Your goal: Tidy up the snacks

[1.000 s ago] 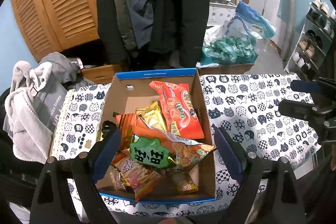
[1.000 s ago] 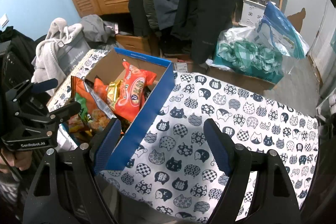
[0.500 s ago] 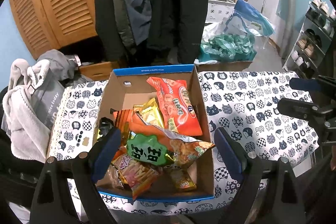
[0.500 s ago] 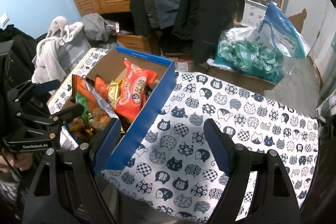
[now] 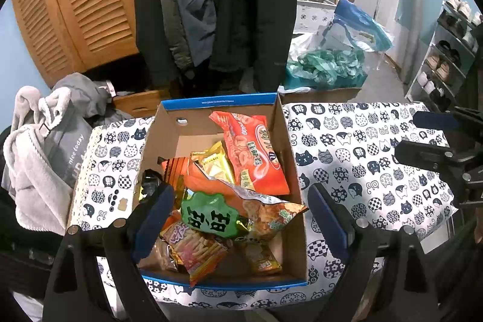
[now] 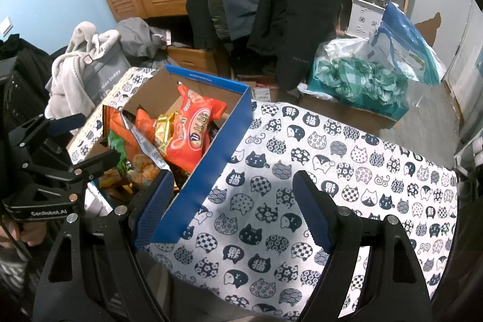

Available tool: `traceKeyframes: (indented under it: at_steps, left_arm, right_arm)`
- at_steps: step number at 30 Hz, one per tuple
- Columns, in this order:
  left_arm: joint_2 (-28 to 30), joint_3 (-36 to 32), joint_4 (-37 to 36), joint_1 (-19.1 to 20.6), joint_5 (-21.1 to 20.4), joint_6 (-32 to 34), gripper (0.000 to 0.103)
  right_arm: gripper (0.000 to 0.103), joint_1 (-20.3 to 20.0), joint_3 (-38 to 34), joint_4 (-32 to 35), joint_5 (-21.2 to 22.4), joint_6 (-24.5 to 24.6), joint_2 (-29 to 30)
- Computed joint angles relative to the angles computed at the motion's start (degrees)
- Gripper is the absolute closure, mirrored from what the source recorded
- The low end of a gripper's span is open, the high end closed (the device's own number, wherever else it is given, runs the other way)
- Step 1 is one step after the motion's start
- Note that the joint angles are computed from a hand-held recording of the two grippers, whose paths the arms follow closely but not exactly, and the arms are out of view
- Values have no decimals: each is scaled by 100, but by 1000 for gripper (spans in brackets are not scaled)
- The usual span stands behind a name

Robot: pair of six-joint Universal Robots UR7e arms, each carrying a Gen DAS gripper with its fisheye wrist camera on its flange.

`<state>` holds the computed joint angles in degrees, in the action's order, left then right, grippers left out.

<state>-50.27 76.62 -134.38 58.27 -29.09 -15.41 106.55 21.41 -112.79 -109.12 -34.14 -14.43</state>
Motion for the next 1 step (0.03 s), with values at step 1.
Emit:
traceKeyframes:
  at_steps: [1]
  left_arm:
    - [4, -23, 77, 2, 2, -50, 12]
  right_arm:
    - [23, 0, -5, 0, -1, 4, 4]
